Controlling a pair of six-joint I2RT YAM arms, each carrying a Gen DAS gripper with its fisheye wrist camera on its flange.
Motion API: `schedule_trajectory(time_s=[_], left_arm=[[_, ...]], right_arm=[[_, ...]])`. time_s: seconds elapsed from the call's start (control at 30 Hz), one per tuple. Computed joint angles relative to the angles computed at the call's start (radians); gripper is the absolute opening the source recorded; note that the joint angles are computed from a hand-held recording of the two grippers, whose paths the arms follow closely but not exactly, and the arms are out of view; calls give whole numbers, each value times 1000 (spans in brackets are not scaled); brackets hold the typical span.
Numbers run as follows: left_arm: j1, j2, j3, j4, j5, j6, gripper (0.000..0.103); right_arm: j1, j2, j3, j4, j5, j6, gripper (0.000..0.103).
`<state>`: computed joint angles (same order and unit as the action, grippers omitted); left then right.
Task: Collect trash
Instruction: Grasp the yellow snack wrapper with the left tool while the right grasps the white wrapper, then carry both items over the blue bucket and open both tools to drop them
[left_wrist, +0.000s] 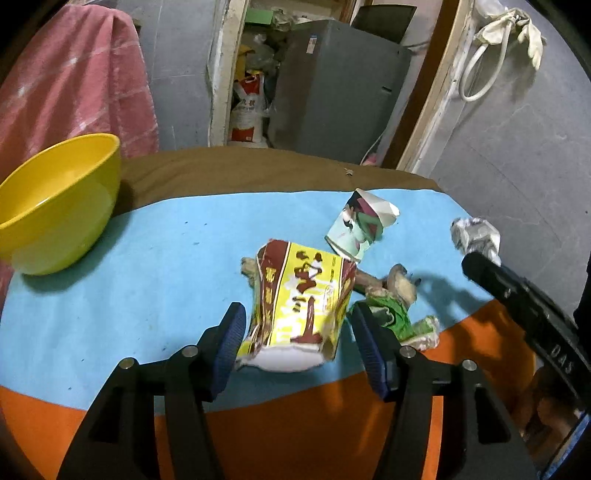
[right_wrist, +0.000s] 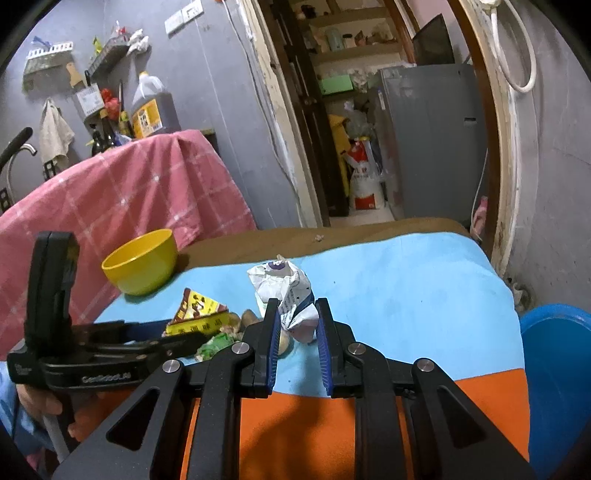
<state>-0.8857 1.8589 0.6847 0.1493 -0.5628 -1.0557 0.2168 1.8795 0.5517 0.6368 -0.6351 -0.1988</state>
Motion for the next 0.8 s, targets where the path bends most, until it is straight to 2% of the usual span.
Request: schedule_trajectory(time_s=[0.1,0.17,0.33,0.47,0.63,0.8], left_arm=[[6,5,4,4,-1,9,53],[3,5,-5,21,-8,3,48],[-8,-7,-19,41,-32,2,45],[-54,-41,-24,12,-121,-22,45],[-116,-93,3,-10,-254,-17,45],[-142,-82,79,51,-302,71,45]], right_arm=[[3,5,16,-38,7,-12,18],[6,7,24,-60,17,-23,18],[10,7,31,-88,28,-40,18],[-10,1,14,-52,-6,-26,18],[-62,-43,-55,92,-61,27,18],[-164,-84,-154,323,-105,93,18]])
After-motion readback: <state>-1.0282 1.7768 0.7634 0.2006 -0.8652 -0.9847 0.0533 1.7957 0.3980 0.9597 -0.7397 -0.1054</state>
